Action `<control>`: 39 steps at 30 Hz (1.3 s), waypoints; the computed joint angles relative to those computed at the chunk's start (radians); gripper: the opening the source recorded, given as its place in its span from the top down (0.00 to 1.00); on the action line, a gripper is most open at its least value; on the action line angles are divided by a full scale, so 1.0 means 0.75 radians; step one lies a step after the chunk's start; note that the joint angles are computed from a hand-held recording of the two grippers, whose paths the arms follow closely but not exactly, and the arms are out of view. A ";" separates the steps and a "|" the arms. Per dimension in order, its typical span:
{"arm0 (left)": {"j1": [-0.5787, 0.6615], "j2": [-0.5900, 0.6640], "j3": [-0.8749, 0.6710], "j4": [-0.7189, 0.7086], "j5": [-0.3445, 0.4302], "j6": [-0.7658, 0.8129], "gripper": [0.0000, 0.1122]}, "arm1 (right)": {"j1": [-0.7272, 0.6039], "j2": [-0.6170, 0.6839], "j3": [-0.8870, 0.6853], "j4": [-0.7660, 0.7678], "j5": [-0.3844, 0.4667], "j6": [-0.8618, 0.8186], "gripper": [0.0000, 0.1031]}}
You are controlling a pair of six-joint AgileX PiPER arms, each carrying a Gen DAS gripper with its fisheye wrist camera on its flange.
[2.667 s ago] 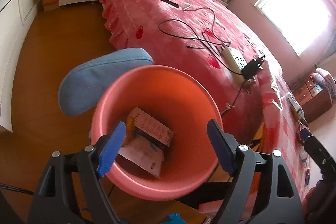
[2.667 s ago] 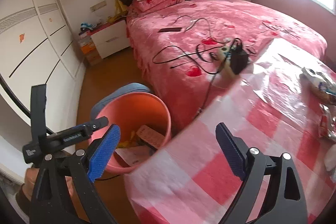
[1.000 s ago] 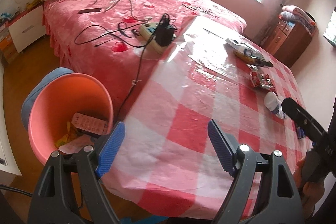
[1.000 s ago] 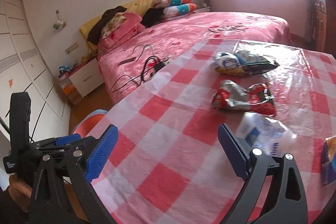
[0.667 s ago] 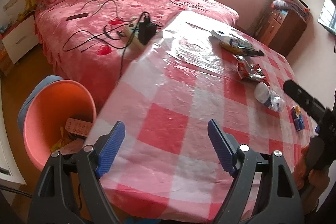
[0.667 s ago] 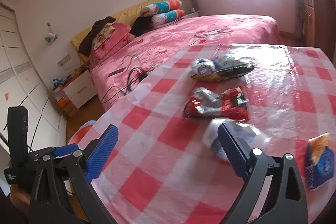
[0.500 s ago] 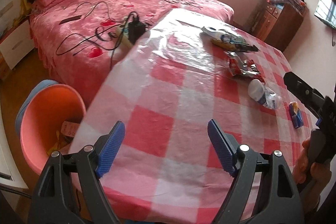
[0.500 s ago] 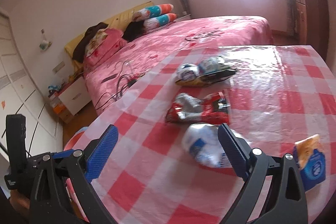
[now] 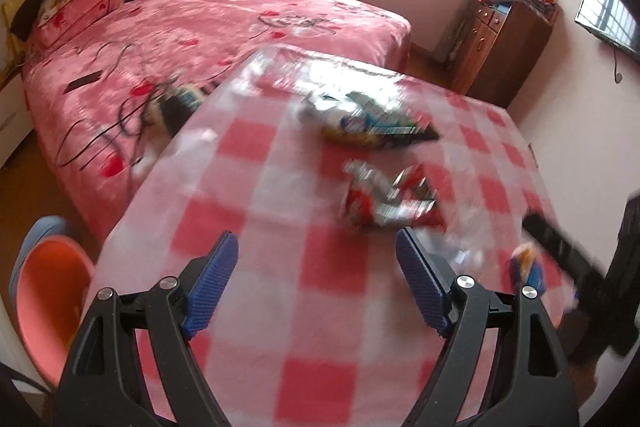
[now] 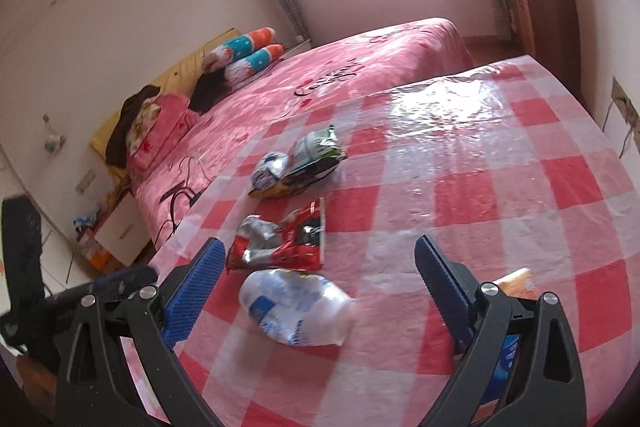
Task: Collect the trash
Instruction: 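Grasp the white Magicday milk bag with the left tool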
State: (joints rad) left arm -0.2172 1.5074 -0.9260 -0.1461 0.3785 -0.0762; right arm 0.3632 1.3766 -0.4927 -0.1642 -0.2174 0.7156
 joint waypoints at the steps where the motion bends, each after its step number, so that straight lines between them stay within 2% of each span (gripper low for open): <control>1: -0.016 0.052 -0.063 0.005 0.005 -0.017 0.27 | -0.016 -0.002 0.001 -0.058 -0.001 0.055 0.08; 6: -0.043 0.332 -0.411 0.013 0.099 -0.092 0.27 | -0.093 -0.017 0.023 -0.355 -0.036 0.347 0.08; 11: -0.061 0.627 -0.794 0.154 0.234 -0.269 0.27 | -0.104 -0.037 0.036 -0.384 -0.044 0.360 0.08; 13: -0.049 0.726 -0.927 0.149 0.304 -0.293 0.27 | -0.106 -0.040 0.041 -0.374 -0.046 0.342 0.08; 15: -0.034 0.828 -1.061 0.141 0.367 -0.316 0.27 | -0.127 -0.031 0.046 -0.463 -0.071 0.419 0.08; 20: -0.026 1.004 -1.314 0.186 0.504 -0.365 0.27 | -0.200 -0.005 0.057 -0.649 -0.145 0.592 0.08; 25: -0.015 1.135 -1.506 0.163 0.591 -0.375 0.27 | -0.234 0.009 0.060 -0.715 -0.178 0.650 0.08; 26: -0.016 1.151 -1.529 0.160 0.600 -0.370 0.28 | -0.234 0.011 0.061 -0.716 -0.178 0.649 0.08; 28: -0.037 1.162 -1.533 0.249 0.591 -0.421 0.38 | -0.231 0.018 0.062 -0.709 -0.176 0.640 0.08; 29: -0.043 1.156 -1.522 0.273 0.585 -0.433 0.46 | -0.230 0.020 0.063 -0.703 -0.175 0.633 0.08; 30: -0.054 1.151 -1.511 0.312 0.582 -0.449 0.49 | -0.228 0.021 0.063 -0.694 -0.173 0.624 0.08; 39: -0.101 0.910 -1.048 0.196 0.316 -0.216 0.51 | -0.199 0.016 0.060 -0.570 -0.137 0.508 0.08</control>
State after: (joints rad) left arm -0.2929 2.1898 -1.7120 0.0006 0.6153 -0.2383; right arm 0.2140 1.3888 -0.4474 -0.5914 -0.3205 1.0968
